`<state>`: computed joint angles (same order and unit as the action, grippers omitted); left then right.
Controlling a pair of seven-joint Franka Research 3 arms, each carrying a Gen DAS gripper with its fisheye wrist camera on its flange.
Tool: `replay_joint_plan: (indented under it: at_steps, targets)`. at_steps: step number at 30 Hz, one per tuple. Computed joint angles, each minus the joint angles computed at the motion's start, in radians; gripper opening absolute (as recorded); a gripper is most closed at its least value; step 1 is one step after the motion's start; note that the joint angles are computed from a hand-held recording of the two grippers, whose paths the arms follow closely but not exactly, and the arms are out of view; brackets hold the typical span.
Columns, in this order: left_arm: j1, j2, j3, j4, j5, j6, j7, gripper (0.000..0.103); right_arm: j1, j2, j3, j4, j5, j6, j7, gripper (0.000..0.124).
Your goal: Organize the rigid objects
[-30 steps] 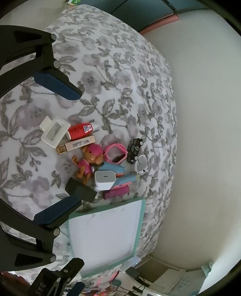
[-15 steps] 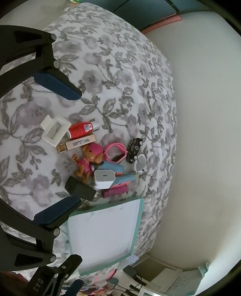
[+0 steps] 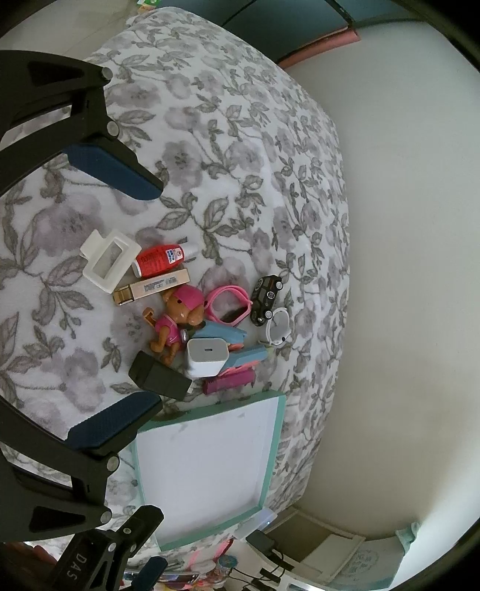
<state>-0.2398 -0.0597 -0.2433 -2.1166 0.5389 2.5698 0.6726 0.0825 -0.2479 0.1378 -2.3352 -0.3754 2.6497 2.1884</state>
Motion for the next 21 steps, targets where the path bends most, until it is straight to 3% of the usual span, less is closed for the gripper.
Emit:
replay_joint_plan:
  at_steps: [21]
  targets:
    - [-0.001, -0.004, -0.001, -0.006, 0.013, -0.005, -0.005, 0.103, 0.004, 0.003, -0.003, -0.001, 0.006, 0.002, -0.006, 0.103]
